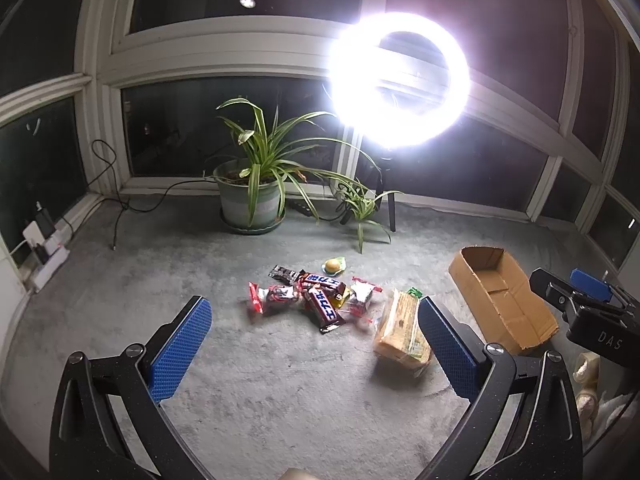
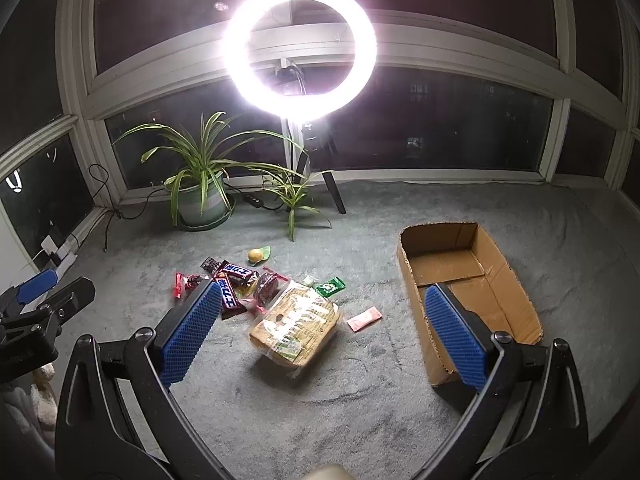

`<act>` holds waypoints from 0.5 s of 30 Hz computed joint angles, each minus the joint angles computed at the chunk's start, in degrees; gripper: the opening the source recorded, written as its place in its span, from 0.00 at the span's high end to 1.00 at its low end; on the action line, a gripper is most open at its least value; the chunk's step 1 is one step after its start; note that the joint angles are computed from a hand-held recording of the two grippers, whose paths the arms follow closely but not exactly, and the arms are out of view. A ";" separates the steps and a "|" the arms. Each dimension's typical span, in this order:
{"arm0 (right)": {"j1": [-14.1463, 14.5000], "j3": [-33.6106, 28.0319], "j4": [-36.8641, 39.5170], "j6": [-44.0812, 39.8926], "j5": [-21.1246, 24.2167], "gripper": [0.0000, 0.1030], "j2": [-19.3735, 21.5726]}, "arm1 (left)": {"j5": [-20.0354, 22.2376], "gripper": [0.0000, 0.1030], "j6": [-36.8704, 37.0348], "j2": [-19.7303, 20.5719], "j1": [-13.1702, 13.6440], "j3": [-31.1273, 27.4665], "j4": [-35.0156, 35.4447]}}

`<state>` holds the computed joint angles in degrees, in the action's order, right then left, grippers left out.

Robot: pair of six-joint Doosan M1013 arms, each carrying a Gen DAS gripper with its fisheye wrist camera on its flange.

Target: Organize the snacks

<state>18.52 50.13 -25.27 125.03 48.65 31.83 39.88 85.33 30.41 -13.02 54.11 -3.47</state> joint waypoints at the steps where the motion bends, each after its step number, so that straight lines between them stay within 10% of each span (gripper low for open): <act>1: 0.01 -0.02 0.02 0.04 0.09 0.00 0.02 | 0.08 0.01 0.00 0.02 -0.02 -0.06 0.01; 15: -0.02 0.13 0.11 0.09 0.10 0.00 -0.03 | 0.76 0.01 0.70 0.27 0.00 -0.76 -0.78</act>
<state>18.50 50.26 -25.17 125.12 48.75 31.81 40.64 86.03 30.68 -13.02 53.35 -4.25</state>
